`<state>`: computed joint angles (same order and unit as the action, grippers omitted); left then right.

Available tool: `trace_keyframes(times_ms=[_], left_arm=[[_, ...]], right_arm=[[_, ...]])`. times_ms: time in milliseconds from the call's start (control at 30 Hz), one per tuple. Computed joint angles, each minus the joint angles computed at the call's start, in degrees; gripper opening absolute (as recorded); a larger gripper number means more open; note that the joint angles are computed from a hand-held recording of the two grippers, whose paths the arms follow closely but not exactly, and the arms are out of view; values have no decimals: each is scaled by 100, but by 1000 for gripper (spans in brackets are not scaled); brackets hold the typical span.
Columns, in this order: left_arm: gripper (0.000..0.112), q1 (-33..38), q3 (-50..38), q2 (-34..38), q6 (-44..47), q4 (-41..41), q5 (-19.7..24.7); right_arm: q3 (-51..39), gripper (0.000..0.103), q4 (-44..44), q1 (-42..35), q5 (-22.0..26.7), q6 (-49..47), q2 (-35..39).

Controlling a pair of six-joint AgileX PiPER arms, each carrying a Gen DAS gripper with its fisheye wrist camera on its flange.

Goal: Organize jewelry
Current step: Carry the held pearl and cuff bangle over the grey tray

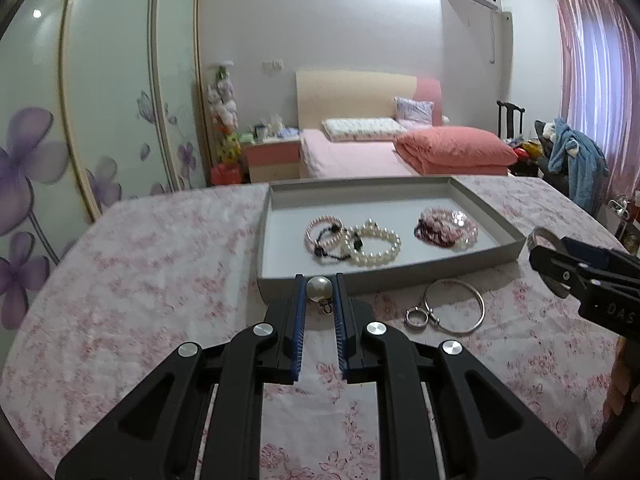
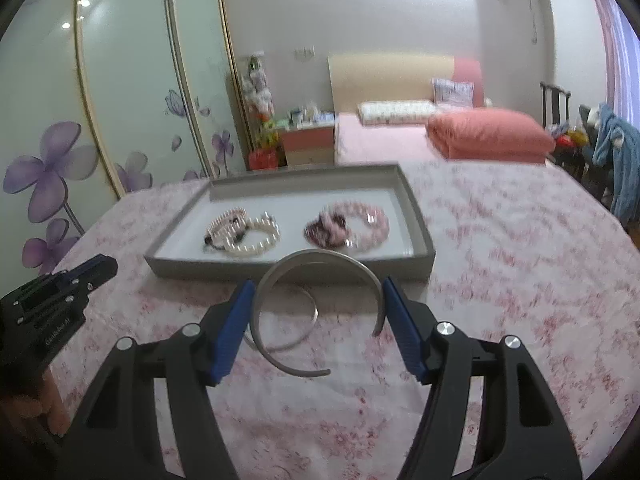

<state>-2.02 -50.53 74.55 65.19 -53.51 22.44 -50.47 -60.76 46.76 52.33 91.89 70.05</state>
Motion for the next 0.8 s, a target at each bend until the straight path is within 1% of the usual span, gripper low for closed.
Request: trace_keyframes(times_ms=[100, 267, 367, 467, 600, 800], left_arm=[[14, -75, 87, -179, 241, -282, -198], [14, -34, 72, -282, 638, -793, -181], [14, -52, 27, -280, 848, -1057, -192], [14, -60, -56, -252, 1021, -1301, -181], [14, -141, -184, -181, 1178, -1518, -276], [14, -257, -289, -77, 1373, -1801, -408]], right_arm=[[-78, 64, -505, 351, 420, 329, 23], [-223, 64, -1174, 787, 1013, 656, 116], [-316, 64, -1436, 916, 1258, 670, 174], [-397, 64, -1593, 893, 1299, 672, 226], [-462, 64, -1738, 793, 1304, 723, 274], [-535, 64, -1910, 572, 1202, 775, 347]])
